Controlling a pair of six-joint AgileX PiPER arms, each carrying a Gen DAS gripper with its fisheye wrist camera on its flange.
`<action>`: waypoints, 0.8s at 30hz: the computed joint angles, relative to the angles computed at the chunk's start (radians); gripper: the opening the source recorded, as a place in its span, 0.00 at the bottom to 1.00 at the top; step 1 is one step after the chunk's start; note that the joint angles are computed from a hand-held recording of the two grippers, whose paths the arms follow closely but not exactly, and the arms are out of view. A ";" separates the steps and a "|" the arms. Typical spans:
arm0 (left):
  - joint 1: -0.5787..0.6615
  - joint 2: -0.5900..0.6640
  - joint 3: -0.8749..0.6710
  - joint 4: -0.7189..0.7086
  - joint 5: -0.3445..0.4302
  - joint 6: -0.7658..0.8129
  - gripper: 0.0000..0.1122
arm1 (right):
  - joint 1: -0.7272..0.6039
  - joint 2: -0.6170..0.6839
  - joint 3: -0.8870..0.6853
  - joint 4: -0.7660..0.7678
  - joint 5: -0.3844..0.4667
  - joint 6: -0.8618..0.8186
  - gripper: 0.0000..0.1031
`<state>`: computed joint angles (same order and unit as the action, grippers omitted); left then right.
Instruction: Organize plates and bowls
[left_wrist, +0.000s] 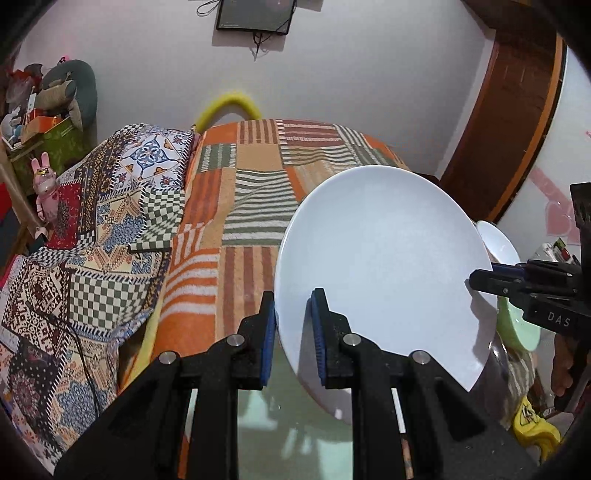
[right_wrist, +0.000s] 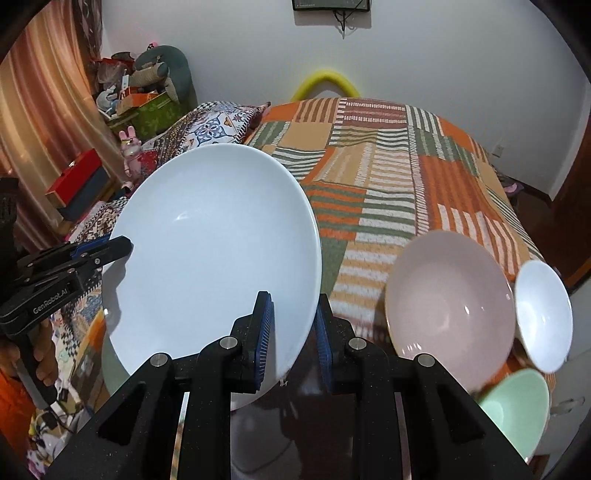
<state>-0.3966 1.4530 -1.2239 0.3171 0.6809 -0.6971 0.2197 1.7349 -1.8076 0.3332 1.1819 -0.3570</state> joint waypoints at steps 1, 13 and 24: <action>-0.014 -0.008 0.007 0.004 0.003 -0.011 0.16 | -0.009 -0.020 0.025 0.006 -0.004 -0.014 0.21; -0.158 -0.028 0.094 0.072 -0.039 -0.135 0.16 | -0.123 -0.197 0.293 0.066 -0.055 -0.147 0.21; -0.238 0.063 0.067 0.045 -0.060 -0.135 0.16 | -0.232 -0.282 0.450 0.081 -0.064 -0.212 0.21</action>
<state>-0.6349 1.5159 -1.1570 0.3621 0.6211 -0.8322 -0.0123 1.4525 -1.3577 0.4144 1.1175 -0.5693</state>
